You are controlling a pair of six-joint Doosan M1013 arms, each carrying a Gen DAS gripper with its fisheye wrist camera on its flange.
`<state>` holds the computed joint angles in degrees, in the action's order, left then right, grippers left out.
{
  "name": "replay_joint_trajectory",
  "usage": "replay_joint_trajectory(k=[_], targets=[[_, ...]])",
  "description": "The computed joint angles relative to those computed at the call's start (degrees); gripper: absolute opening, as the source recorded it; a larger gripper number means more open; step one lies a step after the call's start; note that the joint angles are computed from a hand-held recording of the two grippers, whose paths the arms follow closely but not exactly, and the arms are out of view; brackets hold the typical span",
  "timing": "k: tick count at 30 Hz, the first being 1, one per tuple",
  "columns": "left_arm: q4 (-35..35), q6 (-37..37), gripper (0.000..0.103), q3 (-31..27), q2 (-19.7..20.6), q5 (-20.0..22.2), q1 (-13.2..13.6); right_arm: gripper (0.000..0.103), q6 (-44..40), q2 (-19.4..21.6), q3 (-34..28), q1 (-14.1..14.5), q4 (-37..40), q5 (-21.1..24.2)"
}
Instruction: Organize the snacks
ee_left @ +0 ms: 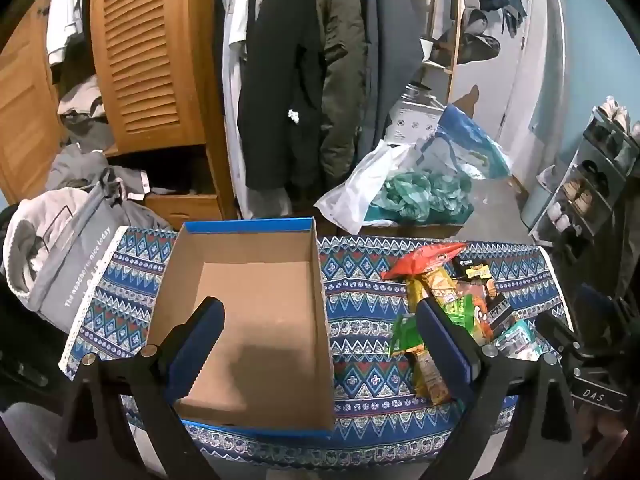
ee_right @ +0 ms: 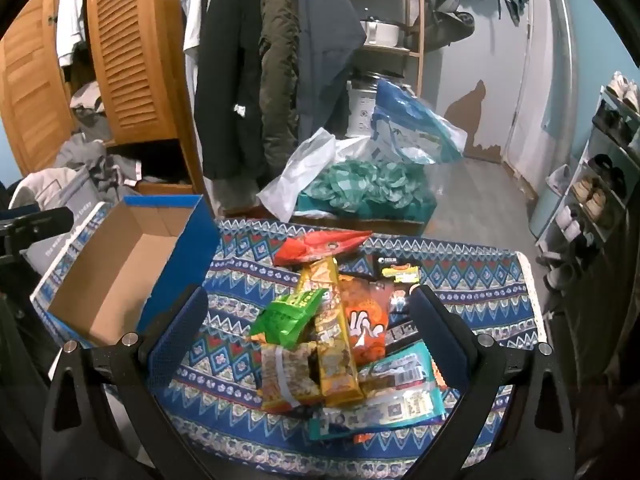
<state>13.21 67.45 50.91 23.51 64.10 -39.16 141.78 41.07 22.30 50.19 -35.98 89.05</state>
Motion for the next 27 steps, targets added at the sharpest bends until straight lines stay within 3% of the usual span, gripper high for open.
replay_joint_trajectory(k=[2, 27], targets=[[0.1, 0.1, 0.097, 0.1, 0.0, -0.1, -0.1, 0.099, -0.7, 1.6, -3.1, 0.3, -0.3, 1.6], [-1.2, 0.4, 0.097, 0.0, 0.0, 0.3, 0.1, 0.099, -0.6, 1.3, -2.4, 0.4, 0.0, 1.0]])
